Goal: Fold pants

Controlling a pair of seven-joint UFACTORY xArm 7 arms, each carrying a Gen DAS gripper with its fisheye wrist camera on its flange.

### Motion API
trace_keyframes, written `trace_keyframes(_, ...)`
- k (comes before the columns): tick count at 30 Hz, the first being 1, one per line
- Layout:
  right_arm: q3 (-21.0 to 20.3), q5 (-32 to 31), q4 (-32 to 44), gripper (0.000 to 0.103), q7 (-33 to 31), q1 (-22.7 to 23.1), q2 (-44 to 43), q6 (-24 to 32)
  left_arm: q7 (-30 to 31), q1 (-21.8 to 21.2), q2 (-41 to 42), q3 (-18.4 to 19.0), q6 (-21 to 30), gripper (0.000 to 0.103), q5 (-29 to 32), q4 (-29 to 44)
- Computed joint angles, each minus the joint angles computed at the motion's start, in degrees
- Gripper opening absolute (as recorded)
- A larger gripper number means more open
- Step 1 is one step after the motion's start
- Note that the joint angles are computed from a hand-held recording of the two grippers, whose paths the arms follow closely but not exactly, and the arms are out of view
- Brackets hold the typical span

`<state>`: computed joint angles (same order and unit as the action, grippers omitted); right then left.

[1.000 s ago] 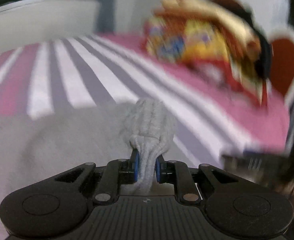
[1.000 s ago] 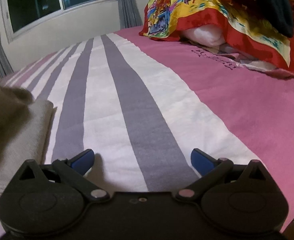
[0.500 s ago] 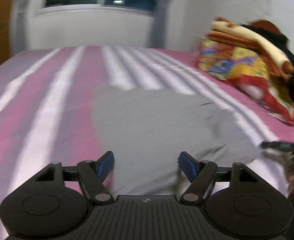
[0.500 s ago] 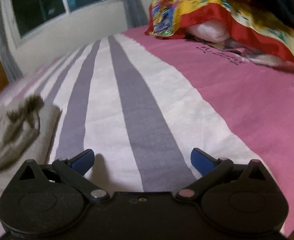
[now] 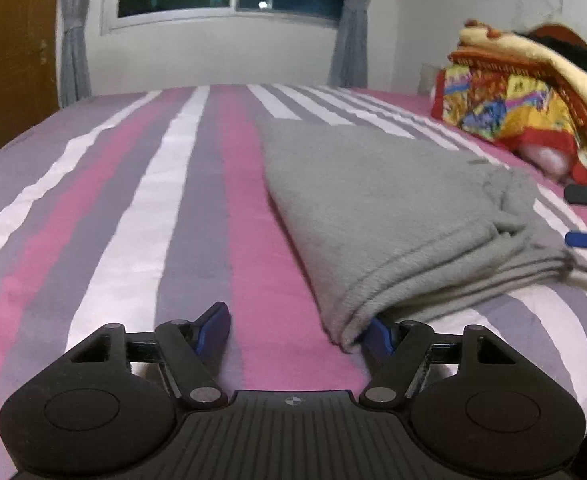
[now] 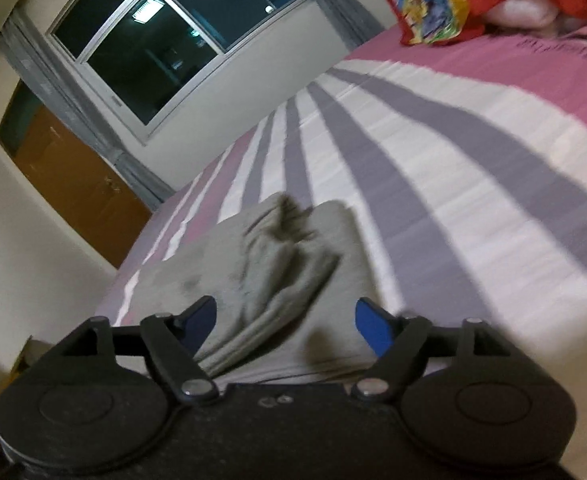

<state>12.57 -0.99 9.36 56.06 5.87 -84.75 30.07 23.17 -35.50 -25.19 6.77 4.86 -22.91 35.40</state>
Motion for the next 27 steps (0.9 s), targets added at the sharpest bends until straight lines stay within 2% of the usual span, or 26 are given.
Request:
trace_keyframes(4,-1.1,1.0,0.7,0.079,0.3,-0.2,8.2,-5.8,3.6,-8.2,1.1,8.5,0.9,0.072,-7.6,1.6)
trace_keyframes(7,-1.4,1.5,1.5,0.081,1.2,-1.8,14.4,-10.4,8.7,-15.1,1.7,14.9,0.6,0.072,-16.8,2.9)
trace_keyframes(9,-0.9,1.1,3.7,0.082,1.4,-3.6,19.0,-11.4,13.0,-20.7,1.1,20.0,-0.3,0.072,-23.9,3.4)
trace_keyframes(10,-0.5,0.5,5.5,0.078,1.2,-4.4,21.1,-10.6,14.6,-22.6,1.6,21.6,-0.3,0.072,-26.5,4.0)
trace_keyframes(11,0.2,-0.4,8.0,0.049,0.8,-5.5,23.5,-8.4,15.5,-22.8,1.9,21.9,0.1,0.072,-27.7,4.3)
trace_keyframes(12,-0.3,-0.9,9.6,0.043,-0.3,-4.9,24.5,-6.9,16.4,-22.8,2.3,21.6,-0.2,0.072,-28.7,4.3)
trace_keyframes(14,1.4,-2.7,12.0,0.037,-0.7,-5.9,24.3,-5.0,17.7,-22.1,3.1,20.5,-0.8,0.072,-30.2,4.3)
trace_keyframes(17,4.0,-6.0,11.4,0.035,-2.4,-5.5,17.6,-7.3,20.7,-22.6,3.6,20.7,-0.9,0.072,-34.3,4.8)
trace_keyframes(20,6.3,-6.1,7.4,0.035,-0.7,-4.5,8.2,-4.2,23.3,-21.7,4.4,19.5,-0.6,0.072,-36.8,5.4)
trace_keyframes(22,5.6,-4.7,4.9,0.035,0.8,-3.2,6.6,1.7,23.7,-19.7,5.1,17.1,-0.7,0.073,-36.9,5.5)
trace_keyframes(23,3.6,-3.0,4.0,0.037,0.4,-2.2,8.3,3.7,24.0,-18.8,5.3,16.0,-0.7,0.075,-37.2,5.6)
trace_keyframes(25,0.9,-2.1,1.9,0.037,1.7,-1.3,6.9,2.0,24.6,-17.3,5.8,14.3,-0.6,0.075,-38.2,5.8)
trace_keyframes(27,1.6,-2.9,4.0,0.036,1.0,-1.6,7.7,2.9,25.0,-15.7,6.1,12.8,-0.4,0.074,-39.3,6.0)
